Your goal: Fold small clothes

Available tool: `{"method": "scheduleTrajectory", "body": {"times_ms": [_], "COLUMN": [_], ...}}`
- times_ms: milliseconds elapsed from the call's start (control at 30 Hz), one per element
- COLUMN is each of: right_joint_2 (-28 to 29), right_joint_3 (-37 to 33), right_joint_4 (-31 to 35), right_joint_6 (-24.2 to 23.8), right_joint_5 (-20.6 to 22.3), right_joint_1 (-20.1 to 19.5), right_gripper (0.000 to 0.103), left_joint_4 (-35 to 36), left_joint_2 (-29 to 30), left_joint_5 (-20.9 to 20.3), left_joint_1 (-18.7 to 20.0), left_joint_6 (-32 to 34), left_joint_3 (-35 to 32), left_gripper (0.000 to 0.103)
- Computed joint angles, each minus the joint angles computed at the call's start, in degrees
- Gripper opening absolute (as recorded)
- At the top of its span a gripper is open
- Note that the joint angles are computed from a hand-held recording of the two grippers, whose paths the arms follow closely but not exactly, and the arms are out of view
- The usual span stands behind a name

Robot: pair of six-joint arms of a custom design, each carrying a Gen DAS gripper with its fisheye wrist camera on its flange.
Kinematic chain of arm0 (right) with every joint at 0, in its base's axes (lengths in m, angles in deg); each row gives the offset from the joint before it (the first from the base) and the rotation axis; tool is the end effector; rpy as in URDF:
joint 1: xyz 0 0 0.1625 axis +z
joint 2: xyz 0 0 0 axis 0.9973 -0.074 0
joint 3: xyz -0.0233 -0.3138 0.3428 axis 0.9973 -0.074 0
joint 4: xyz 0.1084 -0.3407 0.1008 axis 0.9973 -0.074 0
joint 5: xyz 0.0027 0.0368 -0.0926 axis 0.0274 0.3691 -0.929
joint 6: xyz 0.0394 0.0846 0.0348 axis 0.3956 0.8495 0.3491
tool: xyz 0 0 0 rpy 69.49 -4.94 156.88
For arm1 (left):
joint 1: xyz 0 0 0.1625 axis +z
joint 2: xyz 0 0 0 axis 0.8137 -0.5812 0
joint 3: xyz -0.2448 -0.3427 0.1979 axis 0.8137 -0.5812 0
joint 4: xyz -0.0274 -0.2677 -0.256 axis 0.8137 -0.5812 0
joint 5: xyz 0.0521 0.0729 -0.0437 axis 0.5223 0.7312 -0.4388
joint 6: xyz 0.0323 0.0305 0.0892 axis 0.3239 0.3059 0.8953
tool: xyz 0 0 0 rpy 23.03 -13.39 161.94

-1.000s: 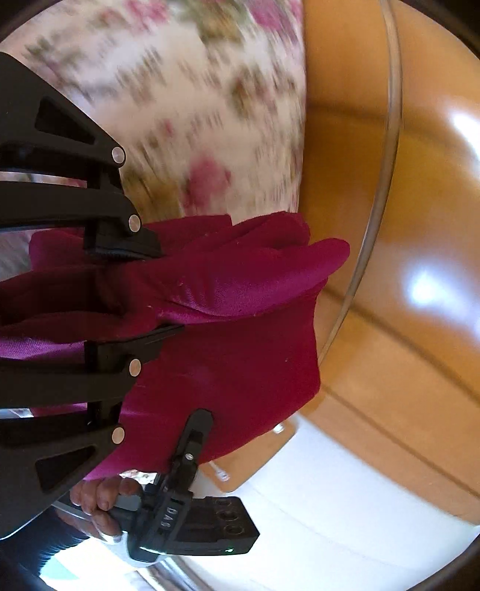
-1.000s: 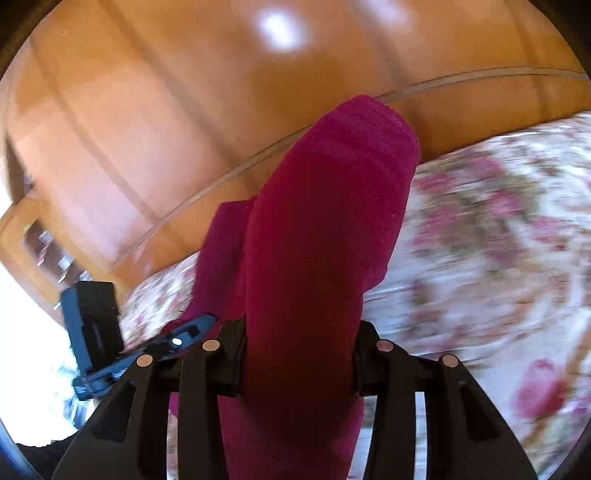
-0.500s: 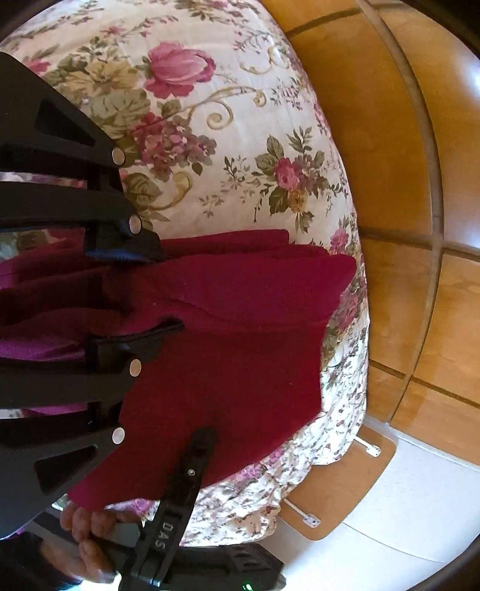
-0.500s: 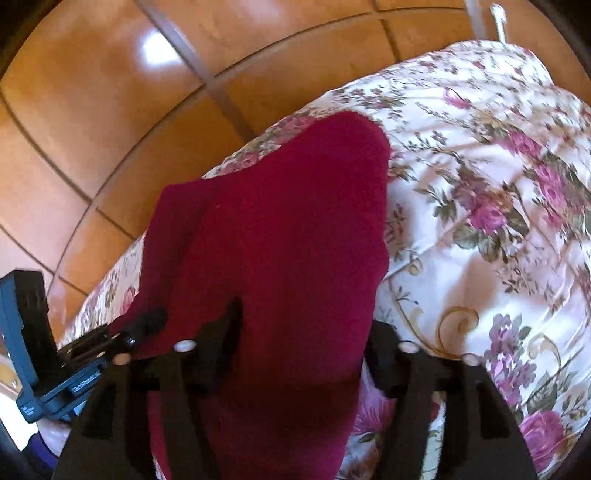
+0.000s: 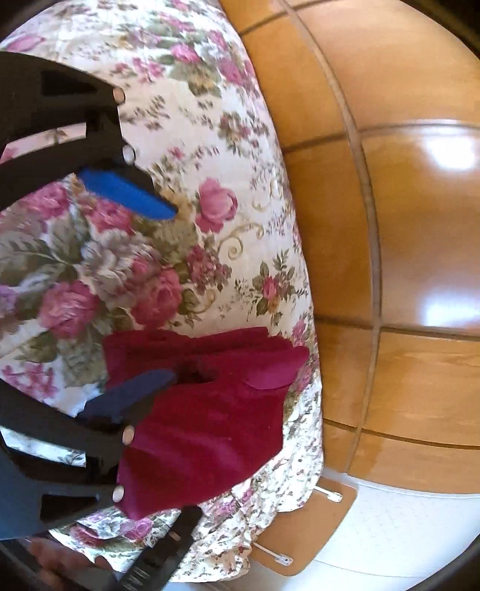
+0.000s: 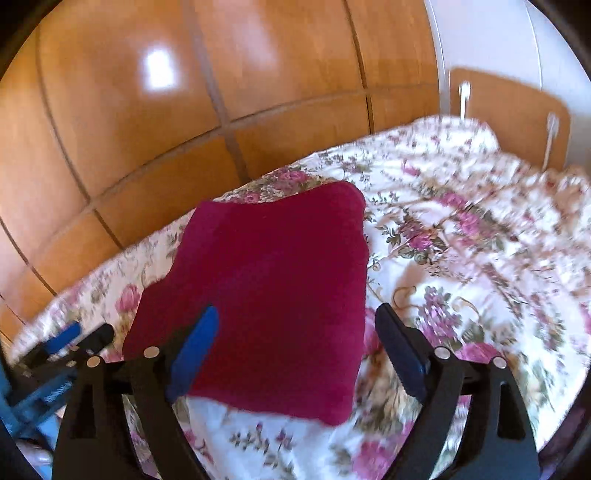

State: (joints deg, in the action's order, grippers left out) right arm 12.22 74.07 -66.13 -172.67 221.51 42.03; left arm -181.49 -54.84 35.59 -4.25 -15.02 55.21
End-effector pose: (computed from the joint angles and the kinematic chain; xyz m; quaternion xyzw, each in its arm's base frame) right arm 0.3256 -0.3444 -0.0002 0.0235 -0.8136 0.4962 0.3022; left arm -0.1269 -0.4619 0.3413 0.2825 0.8709 -0.3077 0.2589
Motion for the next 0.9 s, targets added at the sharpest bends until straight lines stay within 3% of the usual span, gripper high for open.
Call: {"method": "scheduleTrajectory", "body": {"times_ms": [67,100,300,600,800,900], "right_joint_2": [2.4,3.8,7.0,8.1,7.5,7.4], "right_joint_3": [-1.7,-2.5,-4.6,-6.0,-4.8,-4.8], "right_joint_4": [-0.7,-1.8,-5.8,-4.9,-8.9,-7.9], "right_joint_6": [-0.8,-1.6,-5.8,-6.8,-10.0,-8.5], "right_joint_5": [3.9,6.2,13.0,14.2,15.4,15.5], "right_joint_1": [1.8,3.0,5.9,7.3,7.7,7.7], "right_gripper": [0.090,0.091,0.097,0.099,0.099,0.099], "left_joint_4": [-1.5,-2.5,-4.9,-6.2,-6.7,-6.5], "left_joint_2": [-1.7,-2.5,-6.5,-9.1,-9.1,-9.1], "left_joint_5": [1.1,2.0,5.1,6.9,7.3,7.4], "left_joint_1": [-0.8,-1.4,-4.2,-6.4,-7.1,-7.2], "left_joint_6": [-0.1,-0.1,-0.6,-1.6,-1.5,-1.7], "left_joint_3": [1.5,2.4,6.4,8.8,9.2,9.2], "left_gripper": [0.086,0.091,0.096,0.099,0.099,0.099]}}
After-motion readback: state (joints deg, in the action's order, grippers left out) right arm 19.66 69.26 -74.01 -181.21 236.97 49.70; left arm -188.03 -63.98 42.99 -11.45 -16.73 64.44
